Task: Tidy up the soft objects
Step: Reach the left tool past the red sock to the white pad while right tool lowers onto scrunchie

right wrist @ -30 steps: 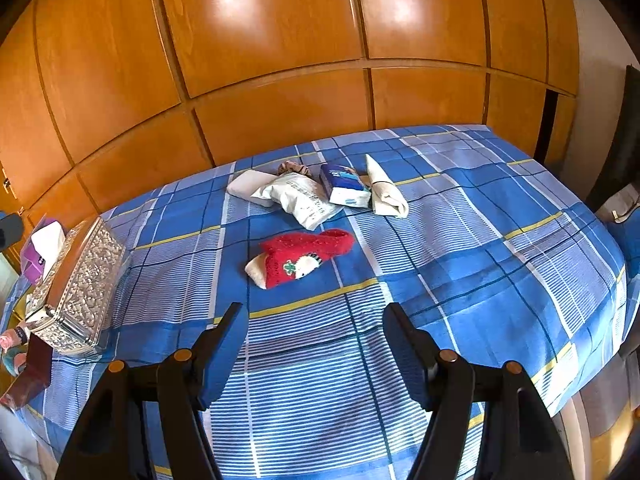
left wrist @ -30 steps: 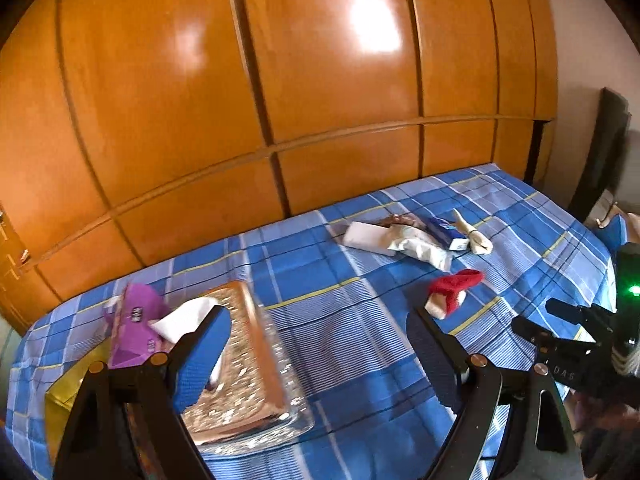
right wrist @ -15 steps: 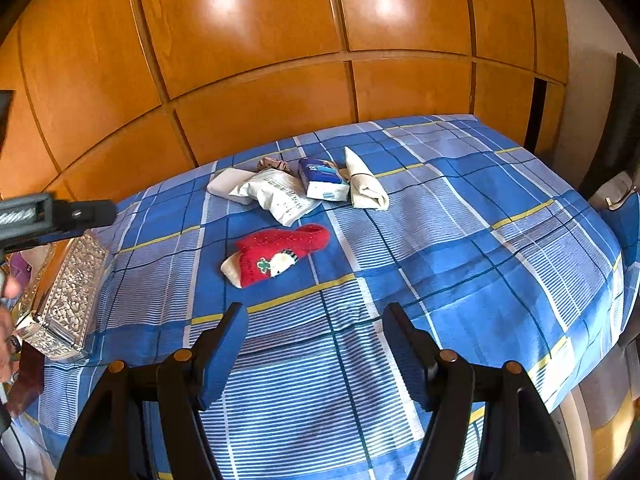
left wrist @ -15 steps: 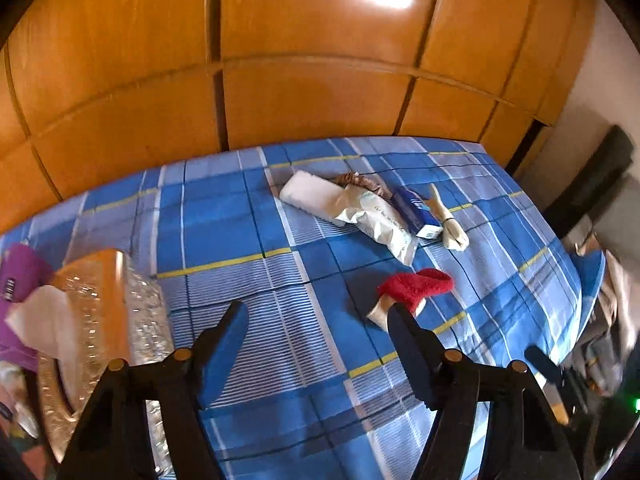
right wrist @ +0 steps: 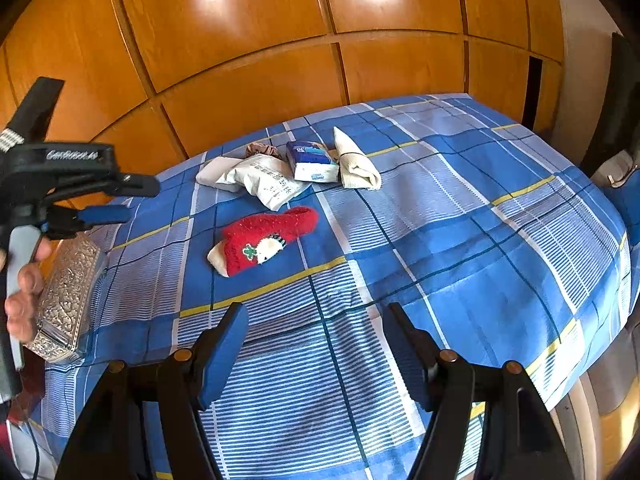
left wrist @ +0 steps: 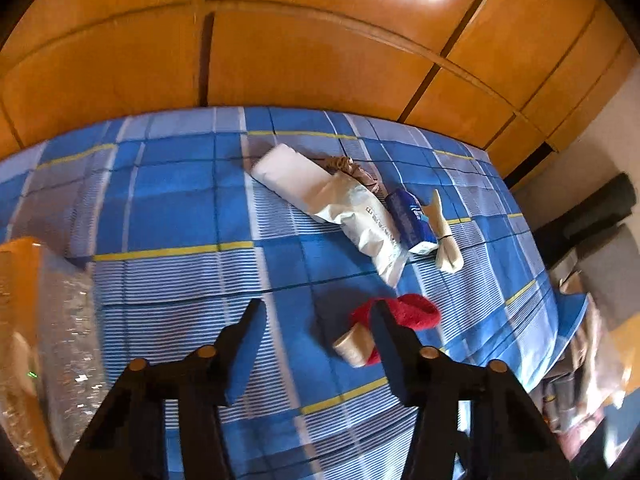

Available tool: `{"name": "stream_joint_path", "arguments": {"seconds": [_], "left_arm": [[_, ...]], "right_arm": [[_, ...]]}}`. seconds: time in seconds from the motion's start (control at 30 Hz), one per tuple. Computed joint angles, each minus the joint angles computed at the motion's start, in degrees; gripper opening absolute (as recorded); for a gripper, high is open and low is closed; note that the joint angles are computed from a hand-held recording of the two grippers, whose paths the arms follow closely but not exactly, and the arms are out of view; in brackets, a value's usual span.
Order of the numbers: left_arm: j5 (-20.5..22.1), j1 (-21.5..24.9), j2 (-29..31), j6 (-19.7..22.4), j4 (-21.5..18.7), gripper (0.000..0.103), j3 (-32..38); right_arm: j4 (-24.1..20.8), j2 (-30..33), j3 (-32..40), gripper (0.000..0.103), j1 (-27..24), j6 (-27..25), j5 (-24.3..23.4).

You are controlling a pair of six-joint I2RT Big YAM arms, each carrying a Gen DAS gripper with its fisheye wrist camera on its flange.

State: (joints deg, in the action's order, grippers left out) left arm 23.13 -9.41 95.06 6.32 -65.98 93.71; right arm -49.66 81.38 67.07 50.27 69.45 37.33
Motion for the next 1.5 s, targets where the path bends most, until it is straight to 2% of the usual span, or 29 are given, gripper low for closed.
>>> {"name": "stream_joint_path", "arguments": {"seconds": [0.17,0.23,0.3,0.43,0.57,0.67,0.73,0.8,0.9,1.0,1.1,1.23,1.27,1.3,1.33,1.37,1.4,1.47,1.5], "left_arm": [[2.28,-1.33,2.85,-2.46,-0.69,0.039,2.50],[3.29,-1.94,4.27,-3.02,-1.17,0.031,3.61],[4.25,-2.65,6.22,-4.21,-2.01,0.031,5.06],[5.45,-3.53,8.22,-6.73,-1.04,0.030,5.80],[3.65,-4.10,9.14,-6.70,-0.31,0.030,5.63],[0.24,-3.63,7.10,-6.95,2.80,0.030,2.27],[-0.59,-2.70,6.40,-7.72,3.55,0.030,0.88],[-0.93,-1.43,5.85,-8.63,4.53,0.030,-0.34],[-1.48,0.14,5.39,-10.35,5.53,0.030,-1.50],[-1.81,0.97,5.05,-10.71,6.09,0.030,-2.03],[-1.48,1.79,4.51,-10.61,6.63,0.030,-2.48],[-0.38,2.77,4.63,-11.42,6.13,0.030,-2.24],[-0.24,2.91,4.69,-11.71,5.95,0.031,-2.23],[-0.09,3.00,4.74,-11.99,5.79,0.031,-2.22],[0.17,3.10,4.86,-12.23,5.66,0.031,-2.18],[0.15,3.05,4.82,-12.33,5.76,0.031,-2.29],[0.12,3.03,4.81,-12.40,5.77,0.031,-2.31],[0.40,3.03,4.79,-12.91,5.94,0.031,-2.20],[0.25,2.97,4.75,-13.14,6.18,0.031,-2.09]], "right_arm": [[0.43,-0.23,-0.53,0.071,-0.33,0.16,-0.54],[0.46,-0.32,-0.72,0.071,-0.41,0.34,-0.57],[0.62,-0.53,-0.99,0.071,-0.52,0.60,-0.78],[0.52,-0.88,-1.37,0.071,-0.70,0.88,-0.66],[0.65,-1.88,-1.77,0.071,-1.50,0.59,-0.95],[4.42,-3.66,-1.86,0.071,-4.20,-6.26,-1.85],[8.14,-4.03,-0.92,0.071,-6.89,-13.99,-3.17],[12.78,-3.23,0.99,0.071,-10.24,-23.22,-6.62],[15.65,1.14,6.69,0.070,-15.03,-33.16,-13.19],[14.25,7.92,14.67,0.065,-18.94,-38.10,-20.23],[8.85,17.03,25.40,0.065,-22.16,-40.81,-25.95],[0.51,26.75,37.13,0.065,-24.19,-42.26,-28.37],[-0.09,28.00,38.12,0.064,-24.59,-42.51,-28.88],[-1.87,29.98,40.44,0.061,-24.96,-42.96,-29.88],[-3.65,31.40,42.27,0.050,-25.16,-43.20,-29.66],[-4.65,32.33,43.34,0.026,-25.21,-43.21,-29.03],[-4.13,32.32,43.02,0.016,-25.27,-43.00,-29.22],[-2.25,30.94,40.85,0.008,-25.11,-42.49,-28.84],[0.15,29.36,38.57,0.008,-25.23,-41.91,-29.70]]}}
